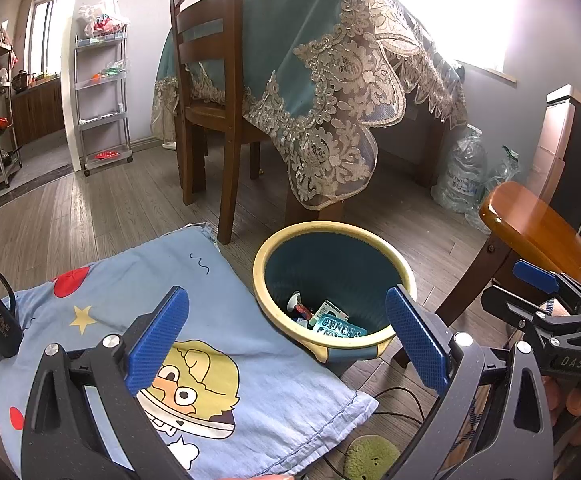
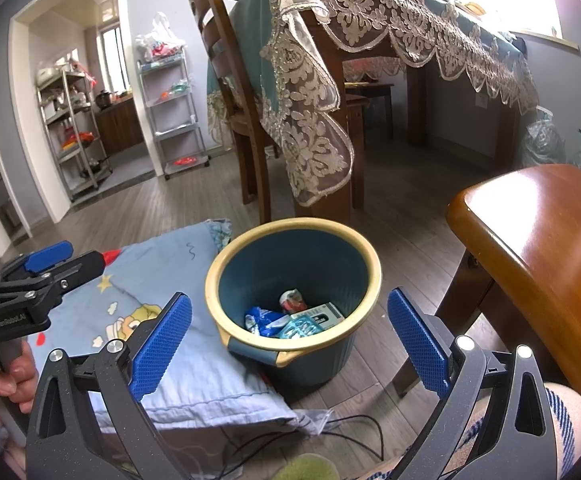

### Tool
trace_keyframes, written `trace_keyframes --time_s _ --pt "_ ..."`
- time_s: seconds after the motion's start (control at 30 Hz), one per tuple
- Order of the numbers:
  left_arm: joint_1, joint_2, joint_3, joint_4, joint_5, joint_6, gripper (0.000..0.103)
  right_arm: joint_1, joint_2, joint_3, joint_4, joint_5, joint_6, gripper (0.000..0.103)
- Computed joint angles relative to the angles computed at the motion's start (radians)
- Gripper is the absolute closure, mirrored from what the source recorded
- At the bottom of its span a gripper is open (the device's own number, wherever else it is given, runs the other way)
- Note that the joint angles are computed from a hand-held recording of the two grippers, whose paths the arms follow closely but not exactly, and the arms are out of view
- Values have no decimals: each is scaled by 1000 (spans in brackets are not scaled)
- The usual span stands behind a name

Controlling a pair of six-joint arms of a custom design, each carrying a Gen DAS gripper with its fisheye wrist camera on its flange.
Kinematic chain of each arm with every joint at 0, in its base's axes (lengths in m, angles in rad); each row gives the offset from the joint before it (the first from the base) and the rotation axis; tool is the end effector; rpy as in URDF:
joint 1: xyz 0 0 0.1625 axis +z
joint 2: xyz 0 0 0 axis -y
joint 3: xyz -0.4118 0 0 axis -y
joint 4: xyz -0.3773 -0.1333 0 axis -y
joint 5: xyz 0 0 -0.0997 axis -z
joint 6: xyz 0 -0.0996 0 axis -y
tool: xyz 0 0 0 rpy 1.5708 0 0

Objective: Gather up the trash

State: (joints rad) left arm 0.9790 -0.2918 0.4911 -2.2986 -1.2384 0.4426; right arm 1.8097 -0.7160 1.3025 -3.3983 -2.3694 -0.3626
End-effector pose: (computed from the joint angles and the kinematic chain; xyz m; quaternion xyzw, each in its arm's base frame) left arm -0.3632 -0.8376 0.1752 0.4331 0.8488 -0.2688 0.1400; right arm 0.2313 -0.6878 0.2958 0.0062 -0.7829 0.5151 0.3488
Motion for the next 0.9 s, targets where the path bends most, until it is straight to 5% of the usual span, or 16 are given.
trace_keyframes --time_s 0.9 --pt "4 -4 3 11 -14 11 6 1 -1 -1 4 0 3 5"
